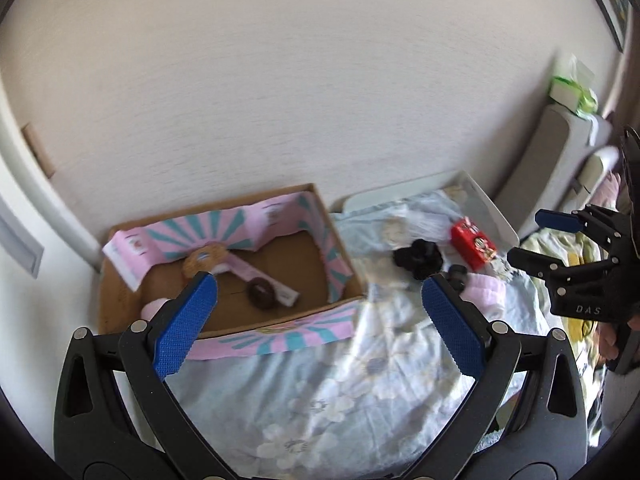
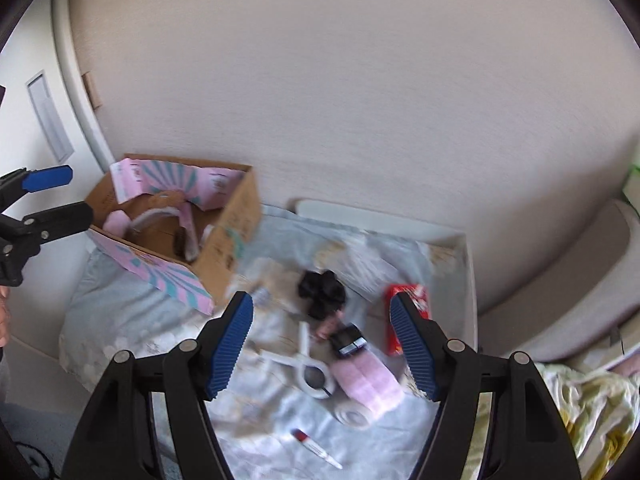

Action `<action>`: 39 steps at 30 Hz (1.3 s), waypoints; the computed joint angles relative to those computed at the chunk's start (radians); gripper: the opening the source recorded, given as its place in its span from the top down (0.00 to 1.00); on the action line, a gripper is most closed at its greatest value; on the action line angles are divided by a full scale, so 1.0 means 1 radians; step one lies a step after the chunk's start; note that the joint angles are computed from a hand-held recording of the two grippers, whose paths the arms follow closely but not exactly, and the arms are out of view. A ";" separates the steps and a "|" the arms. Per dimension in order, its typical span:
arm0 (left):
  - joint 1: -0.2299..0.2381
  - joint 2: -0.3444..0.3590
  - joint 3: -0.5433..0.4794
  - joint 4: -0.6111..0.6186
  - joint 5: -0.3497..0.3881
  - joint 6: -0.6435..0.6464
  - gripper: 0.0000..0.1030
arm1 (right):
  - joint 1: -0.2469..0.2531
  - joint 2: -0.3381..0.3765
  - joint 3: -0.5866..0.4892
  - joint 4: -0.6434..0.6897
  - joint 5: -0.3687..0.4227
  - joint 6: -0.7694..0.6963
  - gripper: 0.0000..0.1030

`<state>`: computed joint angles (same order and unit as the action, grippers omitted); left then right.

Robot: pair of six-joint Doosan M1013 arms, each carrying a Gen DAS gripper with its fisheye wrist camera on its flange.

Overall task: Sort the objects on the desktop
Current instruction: 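Move both tools back toward the items on the bed, then grasp the white clip with the left tool while the right tool grasps the tape roll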

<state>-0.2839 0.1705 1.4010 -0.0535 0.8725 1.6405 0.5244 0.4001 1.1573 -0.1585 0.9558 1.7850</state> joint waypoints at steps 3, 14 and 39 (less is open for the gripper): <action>-0.031 0.011 -0.003 -0.005 0.021 0.029 0.01 | -0.016 -0.030 0.053 -0.005 -0.010 0.042 0.35; -0.126 0.076 -0.006 0.030 0.086 0.056 0.01 | -0.054 -0.088 0.190 -0.002 0.012 0.118 0.35; -0.157 0.272 -0.111 0.019 0.298 0.032 0.01 | -0.089 -0.061 0.282 0.119 -0.021 0.199 0.35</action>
